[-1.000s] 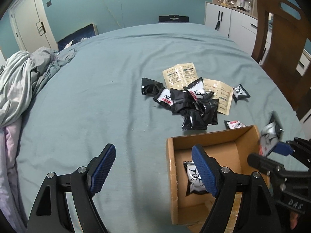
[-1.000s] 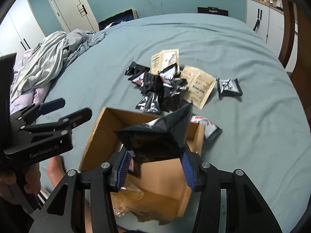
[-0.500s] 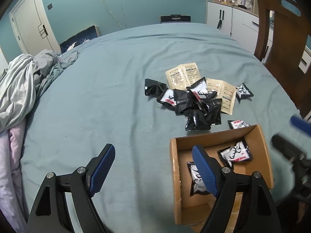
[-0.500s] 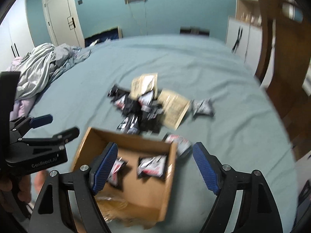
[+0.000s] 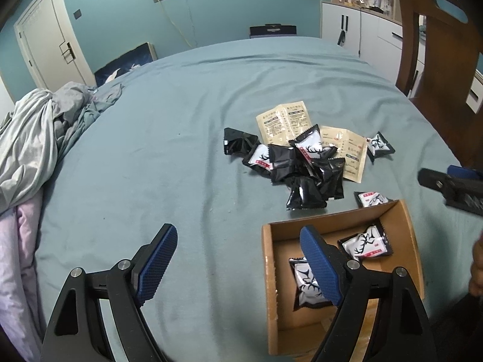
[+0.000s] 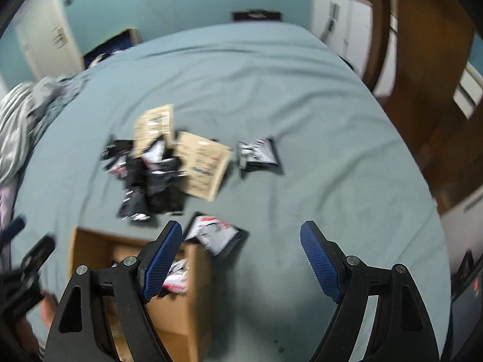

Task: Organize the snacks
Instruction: 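Drop the packets into the cardboard box, opening both grippers, then grasp a white deer-print packet with the right gripper and lift it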

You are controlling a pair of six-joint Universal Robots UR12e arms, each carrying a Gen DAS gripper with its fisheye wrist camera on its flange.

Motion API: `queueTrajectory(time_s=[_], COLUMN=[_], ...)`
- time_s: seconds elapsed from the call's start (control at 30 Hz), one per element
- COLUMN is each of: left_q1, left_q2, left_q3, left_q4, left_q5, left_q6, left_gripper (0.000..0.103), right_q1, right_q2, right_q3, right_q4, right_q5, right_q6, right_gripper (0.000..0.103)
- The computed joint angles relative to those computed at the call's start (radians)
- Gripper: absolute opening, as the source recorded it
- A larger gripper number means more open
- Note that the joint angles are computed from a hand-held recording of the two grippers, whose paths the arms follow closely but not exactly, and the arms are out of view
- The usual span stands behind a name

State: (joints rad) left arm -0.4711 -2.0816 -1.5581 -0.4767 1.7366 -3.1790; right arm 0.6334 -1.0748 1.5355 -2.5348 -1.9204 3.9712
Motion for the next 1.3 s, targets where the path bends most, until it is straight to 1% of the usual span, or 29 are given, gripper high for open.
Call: queueTrajectory(time_s=[0.07,0.13,0.2,0.37,0.5,0.63,0.7,0.83,0.93,1.03,1.1,1.13,1.23,1.3], left_q1=[-0.003,-0.006,-0.008,-0.011,-0.008,0.000,0.001,0.009,0.018,0.025,0.027,0.027,0.030,0.032], left_q2=[-0.004,-0.007,-0.010,-0.015,-0.013,-0.015,-0.019,-0.022,-0.022,-0.024,-0.027,-0.029,-0.032,-0.035], left_q3=[0.006,0.010,0.013,0.023,0.023,0.029,0.035,0.042,0.046,0.053,0.058,0.060,0.066,0.070], left_q4=[-0.003,-0.002,-0.001,-0.014,-0.018,-0.029,-0.034,-0.051,-0.073,-0.093,-0.106,-0.111,-0.128,-0.133], left_q5=[0.004,0.007,0.009,0.009,0.017,-0.007,-0.005,-0.019,-0.046,-0.060,-0.067,-0.069,-0.086,-0.093], left_q6=[0.007,0.015,0.025,0.038,0.040,0.019,0.018,0.010,-0.009,-0.022,-0.023,-0.024,-0.031,-0.034], left_gripper=[0.084,0.084,0.085,0.085,0.086,0.088,0.088,0.088,0.088,0.088,0.088,0.088,0.088,0.088], right_q1=[-0.012,-0.019,-0.019,-0.037,-0.050,-0.073,-0.084,-0.116,-0.140,-0.155,-0.160,-0.161,-0.157,-0.161], right_q2=[0.007,0.012,0.019,0.029,0.048,0.075,0.081,0.089,0.111,0.130,0.144,0.151,0.171,0.193], right_q3=[-0.015,-0.027,-0.044,-0.056,-0.071,-0.106,-0.112,-0.105,-0.120,-0.133,-0.148,-0.158,-0.188,-0.214], right_q4=[0.035,0.043,0.057,0.050,0.066,0.107,0.116,0.107,0.123,0.120,0.118,0.119,0.143,0.164], right_q5=[0.024,0.040,0.028,0.015,0.029,0.035,0.040,0.108,0.166,0.216,0.242,0.244,0.183,0.168], right_q6=[0.019,0.006,-0.014,-0.068,-0.064,-0.057,-0.041,0.026,0.070,0.087,0.076,0.065,0.060,0.044], right_gripper=[0.080,0.080,0.080,0.080,0.080,0.080,0.080,0.080,0.080,0.080,0.080,0.080,0.080,0.080])
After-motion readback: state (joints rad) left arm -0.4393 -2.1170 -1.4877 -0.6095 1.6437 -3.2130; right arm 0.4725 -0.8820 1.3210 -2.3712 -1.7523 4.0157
